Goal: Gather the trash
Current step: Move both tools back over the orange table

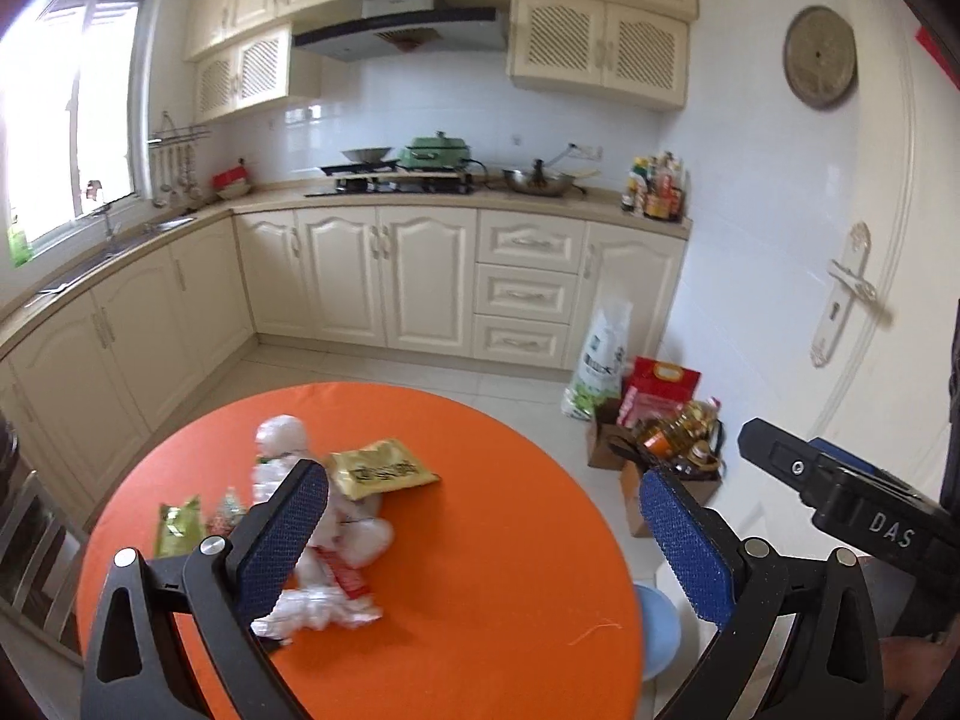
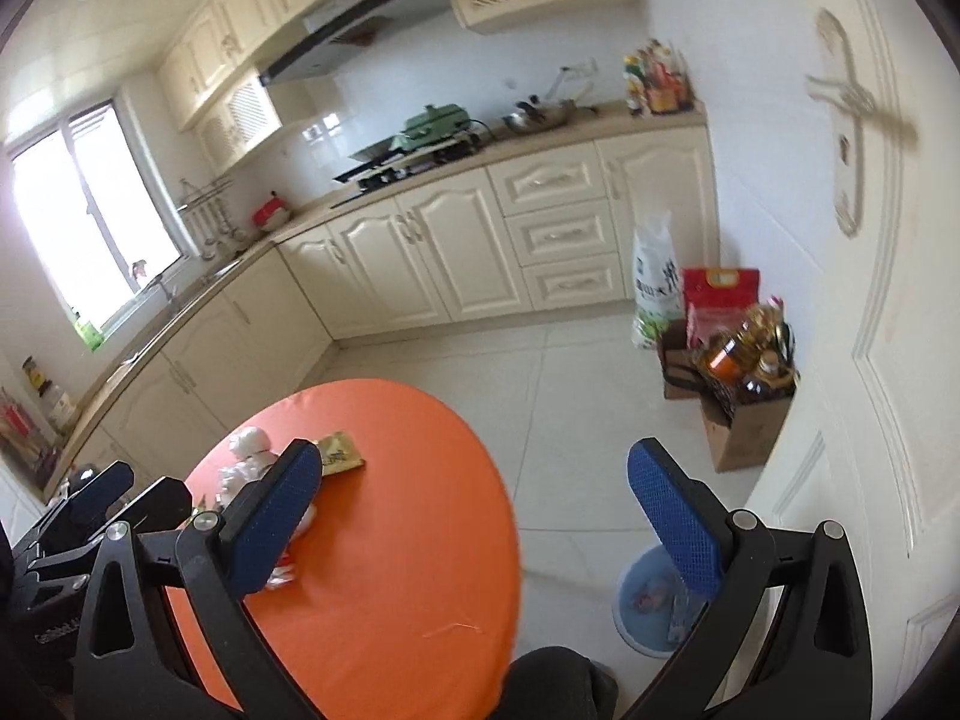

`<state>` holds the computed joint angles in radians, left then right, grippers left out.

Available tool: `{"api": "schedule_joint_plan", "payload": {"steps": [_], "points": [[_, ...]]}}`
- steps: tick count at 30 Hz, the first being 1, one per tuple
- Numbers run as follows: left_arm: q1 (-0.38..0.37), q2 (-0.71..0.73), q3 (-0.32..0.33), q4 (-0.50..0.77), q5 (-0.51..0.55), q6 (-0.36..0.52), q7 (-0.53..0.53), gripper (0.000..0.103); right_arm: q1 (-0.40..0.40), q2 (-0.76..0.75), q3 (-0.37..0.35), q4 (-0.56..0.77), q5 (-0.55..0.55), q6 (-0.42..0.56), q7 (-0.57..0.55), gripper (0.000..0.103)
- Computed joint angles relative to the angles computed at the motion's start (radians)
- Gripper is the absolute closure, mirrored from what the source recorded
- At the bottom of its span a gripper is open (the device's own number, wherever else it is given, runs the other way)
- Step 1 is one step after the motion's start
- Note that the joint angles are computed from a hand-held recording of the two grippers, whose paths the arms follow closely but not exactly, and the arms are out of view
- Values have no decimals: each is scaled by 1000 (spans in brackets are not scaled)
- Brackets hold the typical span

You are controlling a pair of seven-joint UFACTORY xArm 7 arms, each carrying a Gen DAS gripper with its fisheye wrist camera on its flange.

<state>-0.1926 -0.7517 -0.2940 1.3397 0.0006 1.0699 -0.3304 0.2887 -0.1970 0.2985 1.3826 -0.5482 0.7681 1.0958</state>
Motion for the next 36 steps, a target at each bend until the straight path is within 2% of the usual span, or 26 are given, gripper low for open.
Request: {"api": "schedule_joint_plan", "payload": {"steps": [2, 5, 10, 14, 19, 24, 29, 32, 36], "points": [[20, -82, 25, -28, 19, 35, -14, 1, 22, 71, 39, 103, -57, 22, -10, 0], [60, -198, 58, -64, 37, 92, -26, 1, 97, 200, 74, 285, -177, 89, -25, 0], [128, -345, 96, -93, 56, 183, -22, 1, 251, 370, 78, 514, -311, 157, -67, 0], [179, -425, 91, -122, 56, 232, -26, 1, 356, 482, 55, 649, -347, 190, -119, 0], [207, -467, 92, -113, 41, 309, -38, 1, 432, 541, 5, 706, -342, 193, -160, 0], [223, -377, 136, -10, 32, 365, -8, 1, 457, 554, -47, 706, -274, 201, -196, 0], [227, -247, 167, 78, 29, 363, 22, 1, 486, 589, -99, 739, -214, 215, -249, 0], [219, -214, 183, 64, 28, 340, 41, 1, 500, 635, -132, 786, -169, 237, -284, 0], [219, -140, 171, 56, 27, 305, 41, 1, 500, 716, -162, 864, -80, 257, -354, 0]]}}
